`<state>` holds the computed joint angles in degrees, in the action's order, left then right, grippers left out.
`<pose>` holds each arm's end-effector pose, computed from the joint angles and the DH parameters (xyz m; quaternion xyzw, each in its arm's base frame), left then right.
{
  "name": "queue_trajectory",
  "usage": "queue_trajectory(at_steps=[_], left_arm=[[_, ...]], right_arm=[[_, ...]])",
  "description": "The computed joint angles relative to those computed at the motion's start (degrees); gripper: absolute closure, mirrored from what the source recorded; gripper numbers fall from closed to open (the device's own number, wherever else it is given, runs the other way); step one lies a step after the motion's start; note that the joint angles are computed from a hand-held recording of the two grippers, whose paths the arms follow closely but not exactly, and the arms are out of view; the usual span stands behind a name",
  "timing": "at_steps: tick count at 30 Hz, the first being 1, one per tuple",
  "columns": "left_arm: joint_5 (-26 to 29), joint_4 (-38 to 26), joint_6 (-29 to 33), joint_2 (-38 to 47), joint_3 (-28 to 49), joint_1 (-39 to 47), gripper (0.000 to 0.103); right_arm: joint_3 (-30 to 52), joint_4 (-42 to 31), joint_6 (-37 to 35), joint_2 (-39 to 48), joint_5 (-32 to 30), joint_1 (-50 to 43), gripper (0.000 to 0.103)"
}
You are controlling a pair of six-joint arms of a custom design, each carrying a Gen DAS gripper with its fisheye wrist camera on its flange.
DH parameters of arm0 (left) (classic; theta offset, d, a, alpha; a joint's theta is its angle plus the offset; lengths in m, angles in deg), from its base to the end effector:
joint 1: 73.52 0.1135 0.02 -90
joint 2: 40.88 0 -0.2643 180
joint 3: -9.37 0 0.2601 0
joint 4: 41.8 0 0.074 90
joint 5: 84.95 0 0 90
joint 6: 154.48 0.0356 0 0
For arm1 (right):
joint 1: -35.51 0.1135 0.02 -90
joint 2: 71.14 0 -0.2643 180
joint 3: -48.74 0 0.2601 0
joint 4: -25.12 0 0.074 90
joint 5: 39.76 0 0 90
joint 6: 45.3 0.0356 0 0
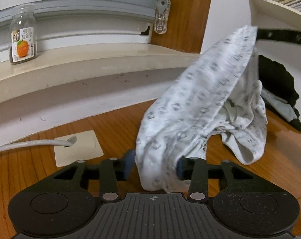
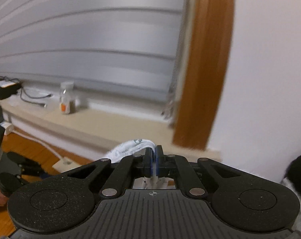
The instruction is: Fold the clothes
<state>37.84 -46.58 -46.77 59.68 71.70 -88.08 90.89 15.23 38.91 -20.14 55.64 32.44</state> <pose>0.3327 -0.1063 0.1415 0.3526 0.8139 -0.2482 0.3894 0.2138 -0.0148 0.2437 0.0082 0.8123 -0.0831 0.5772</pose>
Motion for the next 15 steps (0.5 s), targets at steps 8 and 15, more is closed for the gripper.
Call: queue_trajectory(at_steps=[8, 15], left_arm=[[-1.3, 1.3, 0.3, -1.8, -2.0, -1.3, 0.054], [-0.8, 4.9, -4.4, -0.3, -0.7, -2.5, 0.078]], right_arm=[[2.6, -4.1, -1.6, -6.7, 2.1, -3.6, 0.099], [4.0, -5.5, -1.4, -7.7, -0.9, -11.5, 0.099]])
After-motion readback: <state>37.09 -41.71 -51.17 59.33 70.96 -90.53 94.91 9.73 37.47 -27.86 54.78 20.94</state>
